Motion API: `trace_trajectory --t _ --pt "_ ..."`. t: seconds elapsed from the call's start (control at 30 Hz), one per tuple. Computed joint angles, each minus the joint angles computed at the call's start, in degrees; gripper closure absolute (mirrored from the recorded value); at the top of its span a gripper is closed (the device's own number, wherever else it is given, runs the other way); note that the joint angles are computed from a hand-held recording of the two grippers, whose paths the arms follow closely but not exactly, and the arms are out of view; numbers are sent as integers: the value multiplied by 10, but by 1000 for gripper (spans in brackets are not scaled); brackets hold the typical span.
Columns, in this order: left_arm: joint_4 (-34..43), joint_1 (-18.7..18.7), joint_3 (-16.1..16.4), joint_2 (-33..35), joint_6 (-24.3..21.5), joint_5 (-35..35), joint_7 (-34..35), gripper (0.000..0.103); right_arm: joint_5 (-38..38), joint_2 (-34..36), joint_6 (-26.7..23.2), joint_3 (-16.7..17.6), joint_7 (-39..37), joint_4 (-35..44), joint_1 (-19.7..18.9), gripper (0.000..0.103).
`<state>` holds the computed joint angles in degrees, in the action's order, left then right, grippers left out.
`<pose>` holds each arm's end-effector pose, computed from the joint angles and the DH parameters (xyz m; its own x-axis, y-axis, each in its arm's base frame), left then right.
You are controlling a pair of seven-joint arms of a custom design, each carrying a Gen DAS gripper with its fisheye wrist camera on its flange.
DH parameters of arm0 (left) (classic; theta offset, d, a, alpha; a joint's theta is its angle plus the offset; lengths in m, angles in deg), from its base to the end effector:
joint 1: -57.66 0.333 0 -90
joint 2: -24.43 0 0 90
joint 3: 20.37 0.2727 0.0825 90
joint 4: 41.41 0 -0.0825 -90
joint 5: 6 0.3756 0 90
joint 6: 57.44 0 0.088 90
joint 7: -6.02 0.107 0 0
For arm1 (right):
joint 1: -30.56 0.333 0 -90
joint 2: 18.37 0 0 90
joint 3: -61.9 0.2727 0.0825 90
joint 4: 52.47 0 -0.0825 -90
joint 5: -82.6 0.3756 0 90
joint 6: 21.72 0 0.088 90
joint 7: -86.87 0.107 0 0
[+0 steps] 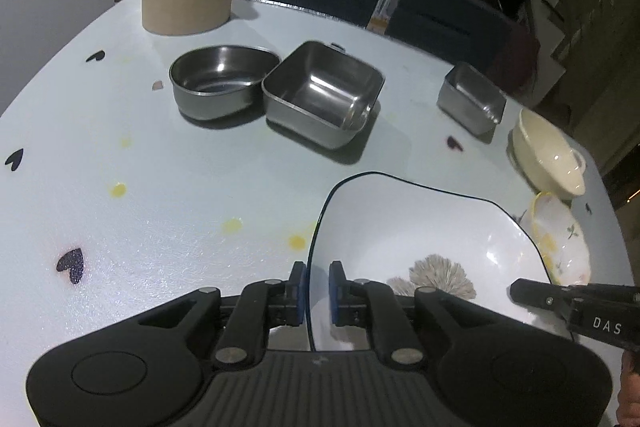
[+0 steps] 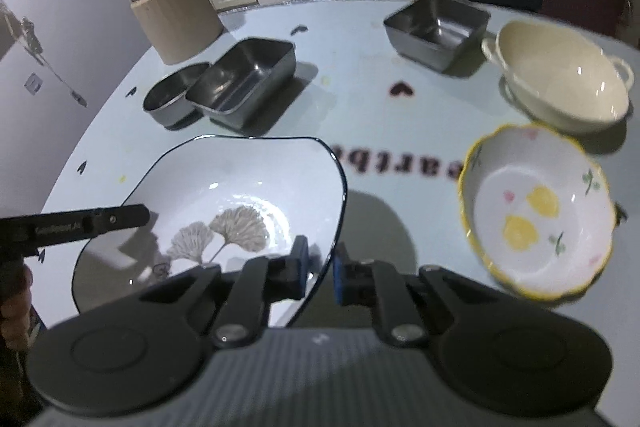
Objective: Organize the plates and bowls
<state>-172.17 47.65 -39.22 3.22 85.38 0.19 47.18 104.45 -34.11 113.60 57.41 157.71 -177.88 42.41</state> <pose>0.4285 -0.2498 0.5176 0.1913 -0.9503 0.2455 -0.8135 -0.2935 -0.5021 0.5084 0.0681 0.5113 0.2959 -0.9283 -0.2253 -0.8634 -0.1590 -0.4788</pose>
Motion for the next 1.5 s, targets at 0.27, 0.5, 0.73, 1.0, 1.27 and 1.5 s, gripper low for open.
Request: trace_trajectory --t 0.27,0.5,0.73,1.0,1.27,1.5 --pt "-1 0 10 24 9 -9 17 90 -30 35 6 15 33 15 -3 88" --pt "-2 2 14 33 12 -5 20 89 -42 49 15 23 45 20 -2 88" --pt "0 -2 17 36 2 -13 32 86 -49 56 -8 25 49 29 -3 87" --pt "0 -11 25 35 -10 -37 61 85 -55 59 -19 27 55 29 -6 87" --pt "-1 -9 25 33 -8 -45 74 90 -52 68 -33 27 77 37 -10 86" --pt "6 -10 25 35 -18 -47 88 90 -51 66 -18 28 82 26 -13 86"
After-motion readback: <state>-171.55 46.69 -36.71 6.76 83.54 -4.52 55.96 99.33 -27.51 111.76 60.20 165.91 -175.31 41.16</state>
